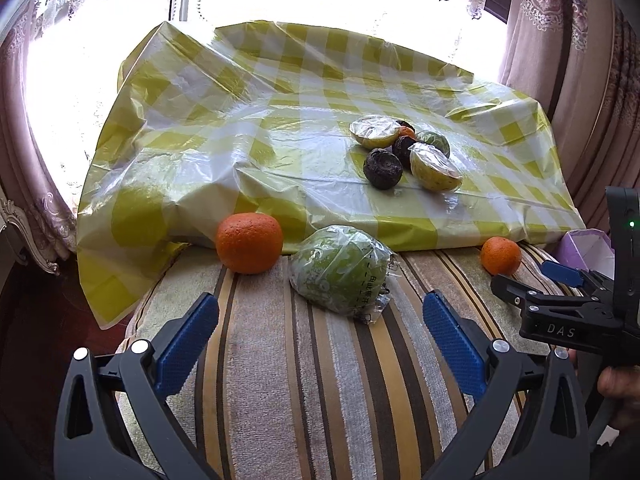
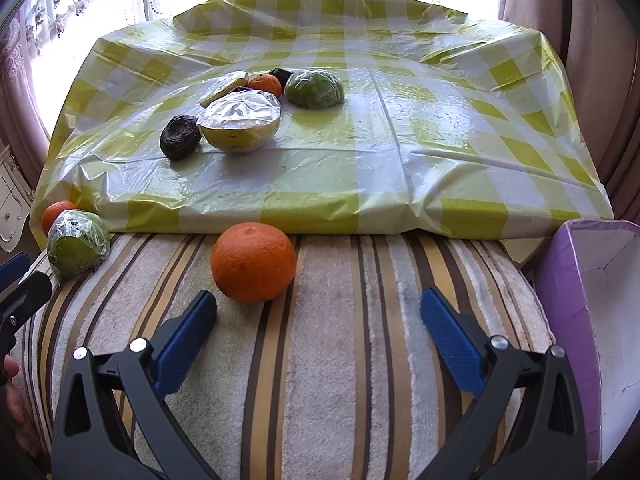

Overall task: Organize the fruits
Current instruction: 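Move the left tool toward the orange while the right tool grasps another orange, then grasp the orange with the left tool and lift it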

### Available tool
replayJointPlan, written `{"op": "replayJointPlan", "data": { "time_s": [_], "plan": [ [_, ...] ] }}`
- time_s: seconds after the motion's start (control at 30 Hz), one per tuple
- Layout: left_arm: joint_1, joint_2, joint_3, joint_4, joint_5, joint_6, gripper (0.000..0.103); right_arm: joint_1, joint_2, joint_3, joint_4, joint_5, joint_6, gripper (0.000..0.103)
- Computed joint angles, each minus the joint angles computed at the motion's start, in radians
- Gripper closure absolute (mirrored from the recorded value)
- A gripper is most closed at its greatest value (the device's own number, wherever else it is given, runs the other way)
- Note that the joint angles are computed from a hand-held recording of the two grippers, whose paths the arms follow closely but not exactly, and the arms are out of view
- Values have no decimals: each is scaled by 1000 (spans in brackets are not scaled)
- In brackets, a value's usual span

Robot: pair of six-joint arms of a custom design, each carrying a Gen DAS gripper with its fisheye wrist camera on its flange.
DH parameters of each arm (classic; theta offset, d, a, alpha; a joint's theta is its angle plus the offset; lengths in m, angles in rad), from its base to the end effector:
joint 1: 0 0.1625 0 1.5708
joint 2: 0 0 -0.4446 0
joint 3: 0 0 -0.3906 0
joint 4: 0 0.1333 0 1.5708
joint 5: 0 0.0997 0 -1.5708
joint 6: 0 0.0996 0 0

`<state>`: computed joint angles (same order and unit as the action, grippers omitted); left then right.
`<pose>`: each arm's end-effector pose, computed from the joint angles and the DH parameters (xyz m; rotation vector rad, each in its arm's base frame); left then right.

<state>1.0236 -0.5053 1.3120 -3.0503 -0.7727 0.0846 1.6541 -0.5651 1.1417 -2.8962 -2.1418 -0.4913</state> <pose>-0.2314 -0.7731 0.1035 0.3962 2.3150 -1.0155 0.1485 -0.8235 0.1941 0.4040 -2.3189 0.7607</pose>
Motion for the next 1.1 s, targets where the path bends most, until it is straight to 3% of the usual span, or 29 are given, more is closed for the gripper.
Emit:
{"op": "replayJointPlan", "data": {
  "time_s": [0.13,0.27,0.33,0.53,0.73,0.97,1.0,1.03,1.1],
  "plan": [
    [-9,-4,13,-139,16,61,5,-4,-13,29,-34,26,-32,1],
    [-4,-7,5,-198,26,59,13,-3,-27,66,-98,63,-57,1],
    [6,-13,-10,-161,20,19,23,-1,-32,77,-118,83,-82,1],
    [37,4,-93,-9,38,-85,34,3,-35,67,-81,124,-91,1],
    [64,14,-157,171,4,-187,41,-6,-31,25,17,148,-41,20],
    [77,28,-198,252,-29,-201,59,-5,-17,-10,67,160,-46,44],
    [78,29,-200,255,-34,-200,60,-4,-16,-14,72,163,-49,48],
    [77,30,-200,254,-31,-196,60,-3,-15,-16,75,166,-53,58],
    [77,32,-204,256,-28,-196,60,-1,-12,-16,69,159,-68,61]
  ]
}}
